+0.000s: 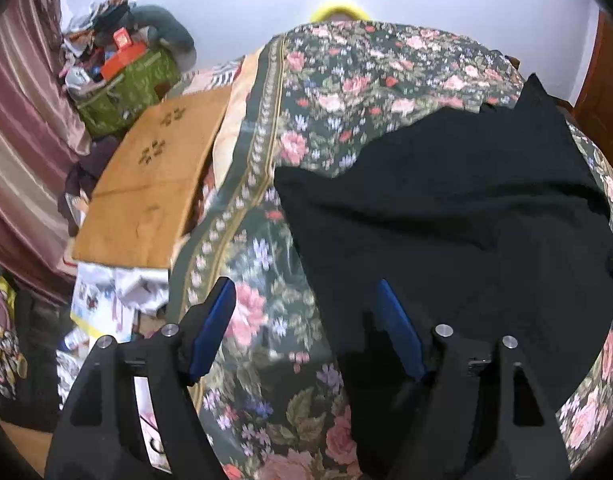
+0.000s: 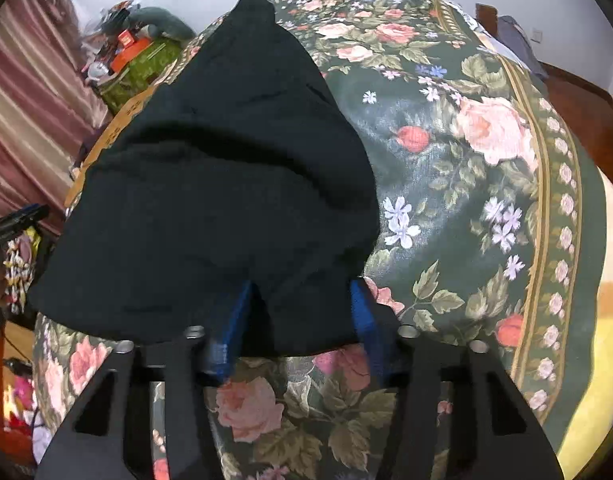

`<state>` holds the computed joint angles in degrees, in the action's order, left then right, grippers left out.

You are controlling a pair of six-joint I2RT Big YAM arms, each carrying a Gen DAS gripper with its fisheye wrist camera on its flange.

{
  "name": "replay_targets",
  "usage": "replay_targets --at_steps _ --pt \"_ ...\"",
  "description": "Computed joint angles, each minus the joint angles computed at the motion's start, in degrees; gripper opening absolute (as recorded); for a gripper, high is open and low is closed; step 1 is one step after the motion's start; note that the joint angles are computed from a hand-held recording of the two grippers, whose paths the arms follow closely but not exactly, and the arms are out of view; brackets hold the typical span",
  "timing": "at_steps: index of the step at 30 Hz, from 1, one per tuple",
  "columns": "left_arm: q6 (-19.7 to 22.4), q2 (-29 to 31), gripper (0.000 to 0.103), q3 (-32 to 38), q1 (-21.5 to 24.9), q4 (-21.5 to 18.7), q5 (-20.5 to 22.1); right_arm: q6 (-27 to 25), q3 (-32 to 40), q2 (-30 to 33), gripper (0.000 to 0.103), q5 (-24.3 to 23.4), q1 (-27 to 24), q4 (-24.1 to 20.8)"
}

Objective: Fold small clothes

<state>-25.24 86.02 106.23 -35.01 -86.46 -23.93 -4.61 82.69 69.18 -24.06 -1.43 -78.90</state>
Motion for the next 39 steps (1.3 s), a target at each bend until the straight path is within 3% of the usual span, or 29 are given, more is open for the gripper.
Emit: replay_targets --at_steps 3,11,16,19,21,23,25,27,28,29,34,39 --pt "2.00 2.69 0.083 3.80 0.64 0.64 -1.48 -1.85 1.32 0.55 0.013 0.10 0.79 -0.19" --pt "8.85 12.70 0.084 14.40 3.15 1.16 1.19 -3.73 11.57 9.32 0.011 3.97 -1.84 2.46" --pt "11.59 16.47 0.084 14.92 4.94 3.08 7.83 -3.08 20.13 16.88 0.011 9.57 -1.12 4.27" --pt "13.08 17.81 0.084 14.27 5.66 2.96 16.74 -1.28 25.40 21.02 0.011 12.32 -0.88 4.33" --pt "13.10 17.44 0.084 12.69 5.33 4.53 20.11 -0.04 27.11 22.03 0.014 12.82 -0.53 3.20" --pt "12.62 16.00 0.074 10.39 4.63 7.19 22.17 0.35 28.05 22.37 0.016 12.38 -0.67 1.72" --pt "11.36 15.18 0.068 9.29 3.75 7.79 21.23 0.90 27.12 21.17 0.027 11.32 -1.04 0.95" --pt "9.75 13.98 0.046 7.96 3.63 8.32 23.11 1.99 26.17 19.80 0.053 8.07 -1.87 -0.48" --pt "9.08 13.50 0.028 7.66 3.58 8.09 24.33 2.05 25.75 19.19 0.054 6.80 -2.14 -0.83" --pt "8.63 13.09 0.017 7.42 3.41 7.86 24.96 1.79 24.97 18.02 0.054 5.32 -2.36 -1.63" --pt "5.96 9.44 0.013 4.34 0.13 6.02 25.70 0.14 21.97 12.64 0.055 0.29 -1.89 -6.19" --pt "-0.96 4.56 0.013 0.90 -3.30 6.06 28.27 -2.73 16.81 5.73 0.060 -1.17 1.39 -8.92"
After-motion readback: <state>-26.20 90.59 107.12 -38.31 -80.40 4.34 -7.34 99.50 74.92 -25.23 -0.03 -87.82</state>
